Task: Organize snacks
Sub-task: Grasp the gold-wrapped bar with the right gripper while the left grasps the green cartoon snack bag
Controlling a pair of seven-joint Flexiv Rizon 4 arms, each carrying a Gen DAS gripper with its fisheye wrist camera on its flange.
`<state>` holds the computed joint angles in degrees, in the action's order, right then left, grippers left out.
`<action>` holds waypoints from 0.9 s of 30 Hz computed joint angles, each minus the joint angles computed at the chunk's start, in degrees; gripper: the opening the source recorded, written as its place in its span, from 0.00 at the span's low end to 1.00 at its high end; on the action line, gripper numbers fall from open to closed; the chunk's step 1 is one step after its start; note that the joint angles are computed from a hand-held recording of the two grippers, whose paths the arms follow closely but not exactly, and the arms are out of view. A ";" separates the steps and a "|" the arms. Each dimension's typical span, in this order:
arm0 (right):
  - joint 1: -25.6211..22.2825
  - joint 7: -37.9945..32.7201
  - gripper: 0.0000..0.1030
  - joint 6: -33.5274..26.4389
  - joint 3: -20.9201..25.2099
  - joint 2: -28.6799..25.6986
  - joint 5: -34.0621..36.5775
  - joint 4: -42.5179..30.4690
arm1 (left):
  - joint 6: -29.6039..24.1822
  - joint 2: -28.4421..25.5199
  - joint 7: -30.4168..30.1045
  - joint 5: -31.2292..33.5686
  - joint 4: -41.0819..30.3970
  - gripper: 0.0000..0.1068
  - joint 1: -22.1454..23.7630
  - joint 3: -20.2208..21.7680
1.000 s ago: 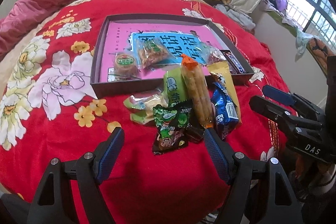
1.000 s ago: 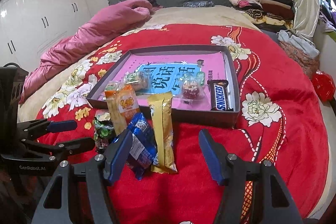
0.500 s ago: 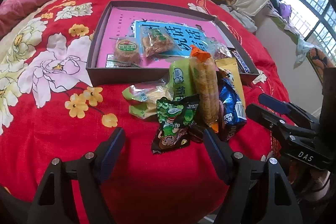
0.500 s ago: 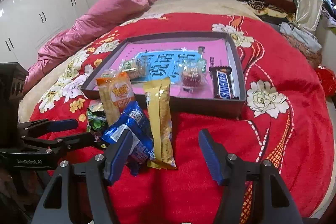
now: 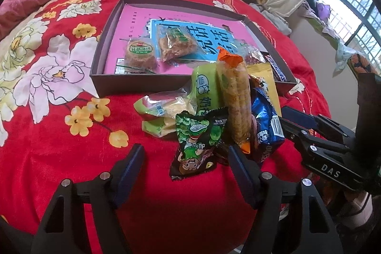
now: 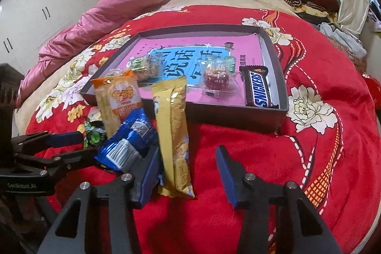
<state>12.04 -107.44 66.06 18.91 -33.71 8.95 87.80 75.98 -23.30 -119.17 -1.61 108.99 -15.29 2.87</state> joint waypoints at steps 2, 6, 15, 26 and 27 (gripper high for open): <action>0.34 0.28 0.47 0.17 -0.30 -0.40 -0.24 -0.34 | 0.14 -0.15 0.20 -0.23 0.01 0.69 0.20 -0.30; 0.71 0.18 0.41 0.67 -0.51 -1.18 -0.99 -0.87 | -0.24 -0.72 0.56 -0.25 -0.53 0.62 0.11 -0.37; 0.37 -1.45 0.19 -0.21 0.76 -2.73 -1.49 -2.48 | -0.21 -1.74 0.83 -0.79 -1.38 0.56 0.26 -0.46; -0.44 -2.60 0.18 -0.93 1.58 -2.40 1.56 -3.35 | 2.02 -2.77 3.75 -4.26 -1.08 0.36 2.13 -3.06; -0.41 -2.72 0.18 -0.87 1.56 -2.31 1.70 -3.29 | 2.09 -2.84 4.04 -4.48 -1.11 0.35 2.02 -3.04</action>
